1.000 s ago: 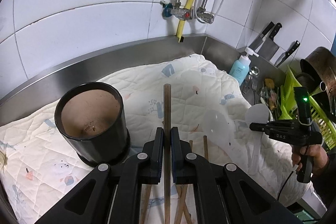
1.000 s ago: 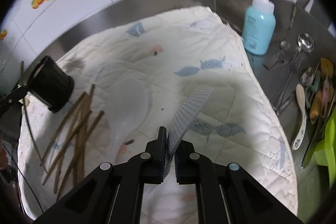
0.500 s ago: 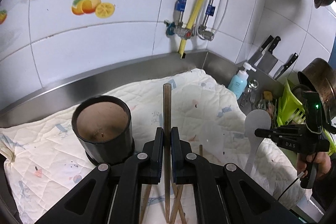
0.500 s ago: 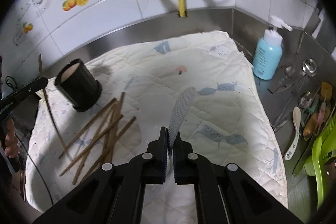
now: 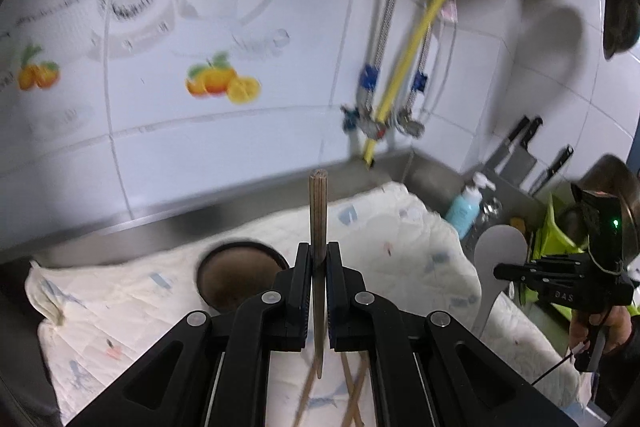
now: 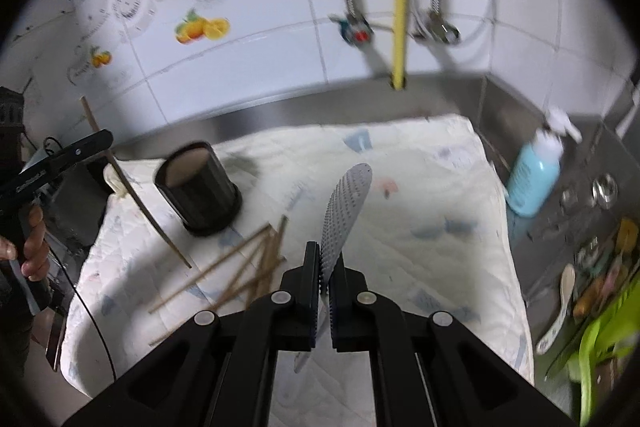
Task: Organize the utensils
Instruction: 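Lift the chopstick with the left gripper while the right gripper lifts the paddle, then lower the chopstick into the black cup and open the left gripper while the right carries the paddle over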
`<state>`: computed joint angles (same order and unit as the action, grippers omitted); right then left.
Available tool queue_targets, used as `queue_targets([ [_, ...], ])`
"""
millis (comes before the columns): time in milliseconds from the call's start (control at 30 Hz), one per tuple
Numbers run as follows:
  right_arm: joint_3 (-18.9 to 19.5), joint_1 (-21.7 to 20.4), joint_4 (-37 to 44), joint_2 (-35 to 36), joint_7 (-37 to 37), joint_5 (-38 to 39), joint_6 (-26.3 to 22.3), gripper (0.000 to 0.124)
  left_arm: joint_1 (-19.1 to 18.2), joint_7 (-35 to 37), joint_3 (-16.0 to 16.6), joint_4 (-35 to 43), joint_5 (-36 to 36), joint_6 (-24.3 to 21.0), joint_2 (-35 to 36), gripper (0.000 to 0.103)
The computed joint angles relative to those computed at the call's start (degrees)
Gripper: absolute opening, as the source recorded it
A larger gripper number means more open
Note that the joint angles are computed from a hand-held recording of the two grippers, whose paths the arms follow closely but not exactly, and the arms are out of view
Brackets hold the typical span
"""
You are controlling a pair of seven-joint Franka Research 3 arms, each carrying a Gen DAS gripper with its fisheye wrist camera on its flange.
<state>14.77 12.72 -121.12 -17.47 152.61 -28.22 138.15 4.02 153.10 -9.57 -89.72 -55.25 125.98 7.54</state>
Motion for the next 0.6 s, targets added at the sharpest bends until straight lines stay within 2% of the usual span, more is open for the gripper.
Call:
queue_targets([
  [167,-0.45,-0.01,4.05,2.81,-1.76,-2.03,1.92,0.006,0.72,-1.15,-0.45,6.91,-1.34,2.09,3.03,0.006],
  [333,-1.16,0.55,8.69,6.2,-2.02,-4.96,2.84,0.006,1.62,-2.92,-2.32,14.82,-0.62,5.15,7.41,0.006],
  [533,-2.94,2.41,14.93,10.82,-3.14,-7.62,3.01,0.006,1.51,-6.67,-5.05,22.0,5.46,9.14,13.47,0.006],
  [600,-3.72,3.13,16.61,12.14,-3.36,-8.25,3.29,0.006,1.27,-9.19,-5.7,23.67,8.67,8.91,15.7,0.006],
])
